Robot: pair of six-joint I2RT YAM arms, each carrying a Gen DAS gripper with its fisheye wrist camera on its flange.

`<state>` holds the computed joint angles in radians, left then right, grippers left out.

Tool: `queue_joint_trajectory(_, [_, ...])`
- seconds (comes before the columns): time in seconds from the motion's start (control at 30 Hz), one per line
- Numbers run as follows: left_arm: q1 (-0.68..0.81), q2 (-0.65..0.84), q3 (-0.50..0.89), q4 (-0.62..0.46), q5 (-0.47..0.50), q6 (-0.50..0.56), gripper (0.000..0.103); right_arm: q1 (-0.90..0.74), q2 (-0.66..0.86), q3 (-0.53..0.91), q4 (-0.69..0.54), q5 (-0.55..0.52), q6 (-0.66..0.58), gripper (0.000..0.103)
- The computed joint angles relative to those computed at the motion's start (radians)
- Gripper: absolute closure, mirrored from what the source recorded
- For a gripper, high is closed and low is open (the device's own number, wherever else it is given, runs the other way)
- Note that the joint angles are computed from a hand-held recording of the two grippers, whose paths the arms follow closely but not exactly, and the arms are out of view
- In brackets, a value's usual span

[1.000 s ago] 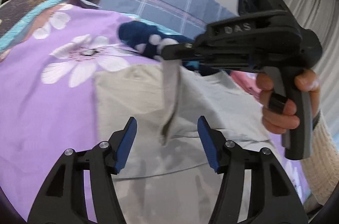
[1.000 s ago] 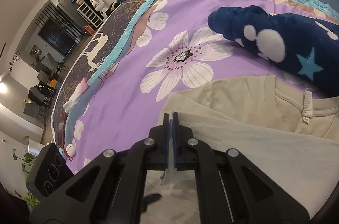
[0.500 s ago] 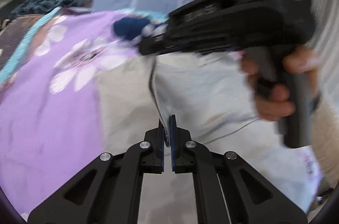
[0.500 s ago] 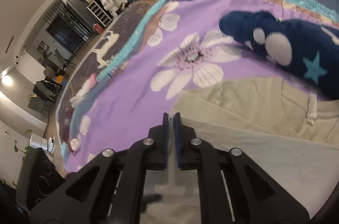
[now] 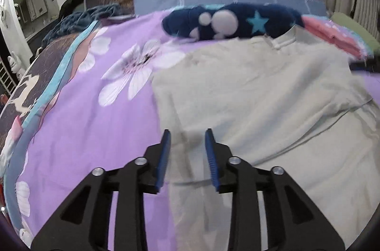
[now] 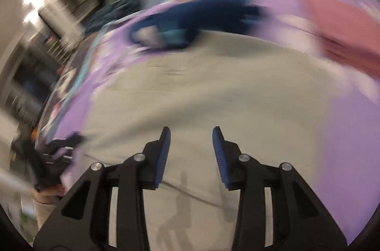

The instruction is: Fold small clothes

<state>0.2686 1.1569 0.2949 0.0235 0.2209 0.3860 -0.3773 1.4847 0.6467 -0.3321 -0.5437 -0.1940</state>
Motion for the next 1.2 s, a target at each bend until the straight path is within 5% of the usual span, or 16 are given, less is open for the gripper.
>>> queue_joint_trajectory(0.13, [-0.064, -0.013, 0.036, -0.033, 0.029, -0.076, 0.068, -0.275, 0.014, -0.071, -0.053, -0.023, -0.239, 0.067])
queue_joint_trajectory(0.27, [-0.157, 0.153, 0.099, 0.013, 0.055, -0.161, 0.062, -0.398, -0.022, -0.169, -0.014, -0.057, -0.388, 0.074])
queue_joint_trajectory(0.37, [-0.269, 0.366, 0.092, 0.196, -0.094, -0.178, 0.058, -0.381, -0.165, -0.235, -0.017, -0.006, -0.404, 0.074])
queue_joint_trajectory(0.43, [-0.31, 0.35, 0.065, 0.238, -0.153, -0.181, 0.058, -0.368, -0.182, -0.22, -0.044, -0.011, -0.406, 0.073])
queue_joint_trajectory(0.57, [-0.333, 0.352, 0.056, 0.259, -0.192, -0.182, 0.058, -0.329, -0.14, -0.155, -0.024, -0.051, -0.31, 0.073])
queue_joint_trajectory(0.77, [-0.345, 0.353, 0.049, 0.276, -0.22, -0.182, 0.054, -0.25, 0.211, 0.163, 0.005, -0.111, 0.022, 0.071])
queue_joint_trajectory(0.9, [-0.348, 0.356, 0.042, 0.292, -0.24, -0.186, 0.051, -0.149, 0.397, 0.328, 0.051, -0.064, 0.166, 0.056])
queue_joint_trajectory(0.93, [-0.34, 0.357, 0.042, 0.293, -0.23, -0.185, 0.05, -0.134, 0.414, 0.343, 0.062, -0.065, 0.198, 0.058])
queue_joint_trajectory(0.97, [-0.333, 0.358, 0.042, 0.294, -0.221, -0.185, 0.05, -0.119, 0.42, 0.358, 0.053, -0.07, 0.207, 0.088])
queue_joint_trajectory(1.0, [-0.328, 0.358, 0.043, 0.293, -0.214, -0.185, 0.05, -0.093, 0.403, 0.366, 0.03, -0.063, 0.189, 0.101])
queue_joint_trajectory(1.07, [-0.324, 0.36, 0.044, 0.294, -0.209, -0.186, 0.05, -0.045, 0.268, 0.273, 0.12, 0.071, 0.165, 0.101])
queue_joint_trajectory(1.13, [-0.327, 0.364, 0.043, 0.302, -0.212, -0.189, 0.049, 0.035, 0.174, 0.192, 0.223, 0.316, 0.06, 0.101])
queue_joint_trajectory(1.2, [-0.332, 0.369, 0.044, 0.308, -0.222, -0.193, 0.048, 0.114, 0.241, 0.182, 0.311, 0.613, 0.023, 0.103])
